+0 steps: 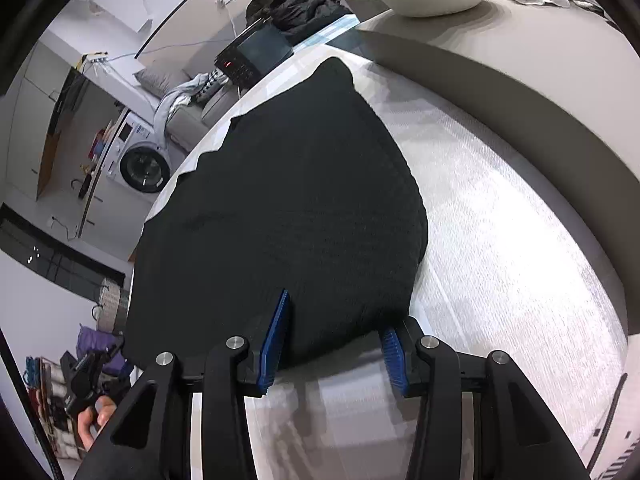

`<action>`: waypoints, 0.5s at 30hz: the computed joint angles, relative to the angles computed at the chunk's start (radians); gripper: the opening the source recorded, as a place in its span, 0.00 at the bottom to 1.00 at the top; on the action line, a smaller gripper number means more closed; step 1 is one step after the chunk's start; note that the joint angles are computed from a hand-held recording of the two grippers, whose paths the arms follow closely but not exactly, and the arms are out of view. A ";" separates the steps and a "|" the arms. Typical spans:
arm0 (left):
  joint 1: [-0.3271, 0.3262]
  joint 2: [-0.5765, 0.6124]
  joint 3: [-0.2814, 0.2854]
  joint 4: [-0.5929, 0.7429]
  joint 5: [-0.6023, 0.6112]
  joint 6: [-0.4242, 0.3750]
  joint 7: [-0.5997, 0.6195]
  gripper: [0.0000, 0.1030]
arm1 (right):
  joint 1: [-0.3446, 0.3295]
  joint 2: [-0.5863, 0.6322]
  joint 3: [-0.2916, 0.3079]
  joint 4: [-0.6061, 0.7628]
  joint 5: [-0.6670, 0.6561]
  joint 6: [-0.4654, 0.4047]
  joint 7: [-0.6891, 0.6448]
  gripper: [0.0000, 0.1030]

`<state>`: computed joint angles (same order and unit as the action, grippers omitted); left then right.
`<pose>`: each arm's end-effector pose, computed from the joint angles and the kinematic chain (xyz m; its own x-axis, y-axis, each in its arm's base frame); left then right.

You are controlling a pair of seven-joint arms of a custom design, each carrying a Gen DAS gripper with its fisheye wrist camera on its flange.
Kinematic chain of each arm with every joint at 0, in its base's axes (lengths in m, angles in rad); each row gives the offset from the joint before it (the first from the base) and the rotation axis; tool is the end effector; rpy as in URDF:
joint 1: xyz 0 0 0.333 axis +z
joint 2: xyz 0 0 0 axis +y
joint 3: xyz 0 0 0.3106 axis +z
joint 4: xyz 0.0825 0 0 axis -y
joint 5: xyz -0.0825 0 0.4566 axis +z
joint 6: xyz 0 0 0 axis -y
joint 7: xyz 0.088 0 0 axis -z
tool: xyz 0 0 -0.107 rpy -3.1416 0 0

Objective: Fold small clothes

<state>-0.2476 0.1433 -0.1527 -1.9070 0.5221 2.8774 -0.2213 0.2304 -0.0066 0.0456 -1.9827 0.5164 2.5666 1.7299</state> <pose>0.6387 -0.2965 0.4785 0.4983 -0.4965 0.7108 -0.4532 -0.8480 -0.2746 0.6414 0.1737 0.4982 -0.0889 -0.8495 -0.5201 -0.8675 0.3226 -0.3787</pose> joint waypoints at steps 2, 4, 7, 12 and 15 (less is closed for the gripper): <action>-0.011 0.006 0.008 0.021 0.044 -0.032 -0.013 0.17 | 0.001 0.008 0.002 0.003 -0.015 0.027 0.030 0.43; -0.028 0.010 0.011 0.052 0.109 -0.089 -0.017 0.14 | 0.003 0.018 0.003 0.007 -0.048 0.056 0.064 0.43; -0.048 -0.001 0.005 0.080 0.206 -0.165 -0.013 0.12 | 0.005 0.029 0.002 0.011 -0.112 0.090 0.122 0.37; -0.060 -0.040 -0.026 0.076 0.276 -0.227 -0.002 0.12 | 0.004 0.051 -0.003 0.026 -0.212 0.113 0.184 0.26; -0.056 -0.083 -0.046 0.025 0.261 -0.228 -0.003 0.12 | 0.007 0.036 0.001 0.011 -0.225 0.112 0.180 0.20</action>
<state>-0.3033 0.0601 -0.1985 -1.8821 0.7829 2.6494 -0.2242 0.2370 0.0290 0.0462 -1.9717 0.2916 2.6786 1.9094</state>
